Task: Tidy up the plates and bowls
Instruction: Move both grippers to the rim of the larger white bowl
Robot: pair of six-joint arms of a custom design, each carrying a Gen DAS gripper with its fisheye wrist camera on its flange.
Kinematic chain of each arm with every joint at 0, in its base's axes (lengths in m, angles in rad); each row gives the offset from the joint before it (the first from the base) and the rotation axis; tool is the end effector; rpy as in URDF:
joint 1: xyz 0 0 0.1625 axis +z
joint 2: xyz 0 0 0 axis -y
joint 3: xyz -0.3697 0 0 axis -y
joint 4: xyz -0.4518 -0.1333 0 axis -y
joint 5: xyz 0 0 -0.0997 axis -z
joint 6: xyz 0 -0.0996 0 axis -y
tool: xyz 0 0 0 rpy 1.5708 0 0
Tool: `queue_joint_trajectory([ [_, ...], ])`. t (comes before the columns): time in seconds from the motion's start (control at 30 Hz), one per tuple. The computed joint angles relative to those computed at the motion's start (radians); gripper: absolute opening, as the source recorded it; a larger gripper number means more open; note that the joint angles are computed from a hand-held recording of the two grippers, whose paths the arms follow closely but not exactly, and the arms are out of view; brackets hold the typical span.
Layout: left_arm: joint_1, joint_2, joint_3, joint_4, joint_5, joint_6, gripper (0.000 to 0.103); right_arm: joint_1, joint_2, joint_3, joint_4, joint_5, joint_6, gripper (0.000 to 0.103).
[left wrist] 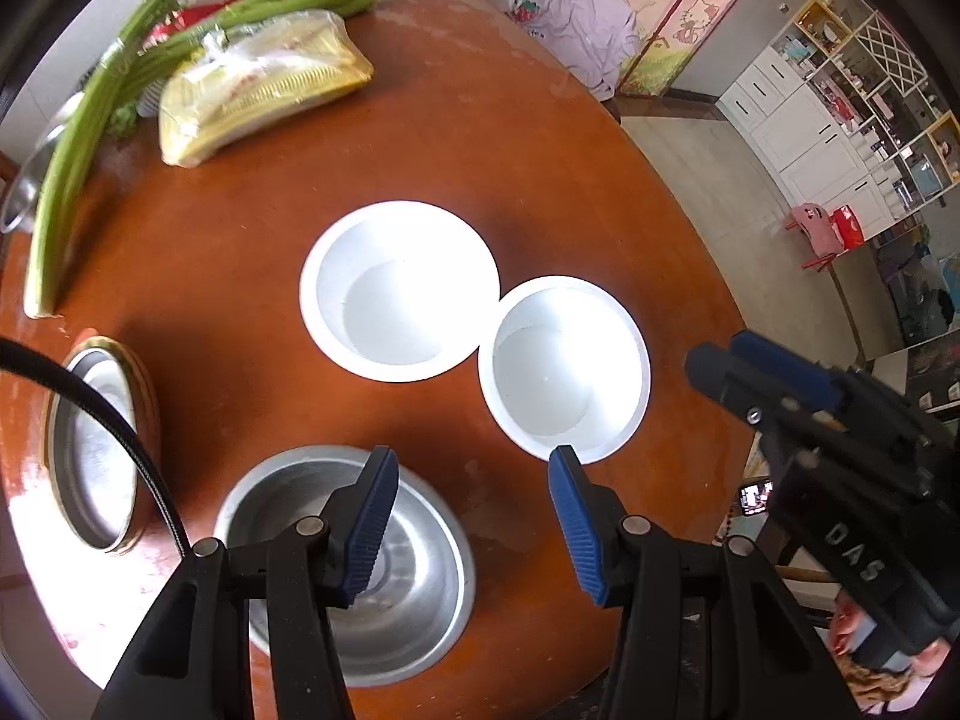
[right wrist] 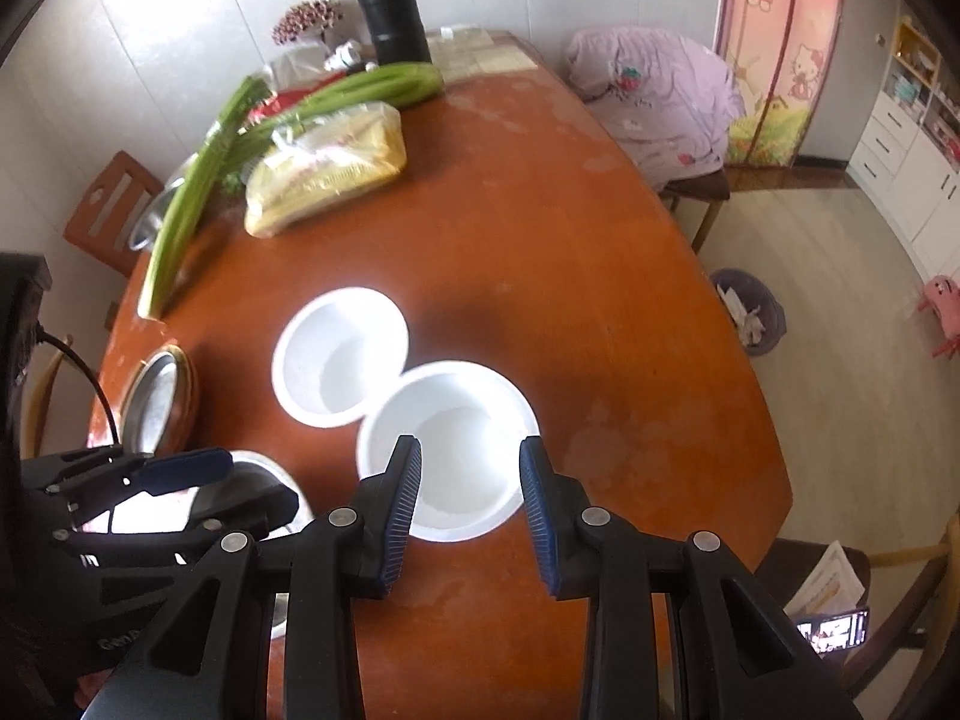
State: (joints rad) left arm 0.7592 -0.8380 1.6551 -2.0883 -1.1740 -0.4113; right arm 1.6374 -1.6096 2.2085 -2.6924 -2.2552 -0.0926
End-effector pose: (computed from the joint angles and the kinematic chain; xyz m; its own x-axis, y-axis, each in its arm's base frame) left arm -0.3349 -0.5546 -0.0093 -0.7832 0.4223 -0.4565 0.4145 0.9017 0.1229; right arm 0.1024 -0.4780 0.2601 -0.7853 0.1823 0.5916 -0.1308 0.8852 -0.4464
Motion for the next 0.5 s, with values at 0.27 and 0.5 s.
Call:
queue_joint_trajectory([
  [0.27, 0.04, 0.091, -0.083, 0.03, -0.047, -0.027, 0.052, -0.067, 0.032, -0.019, 0.037, 0.005, 0.0, 0.035],
  [0.5, 0.06, 0.147, -0.131, 0.055, -0.057, -0.039, 0.052, -0.121, 0.078, -0.043, 0.063, 0.025, 0.017, 0.035],
])
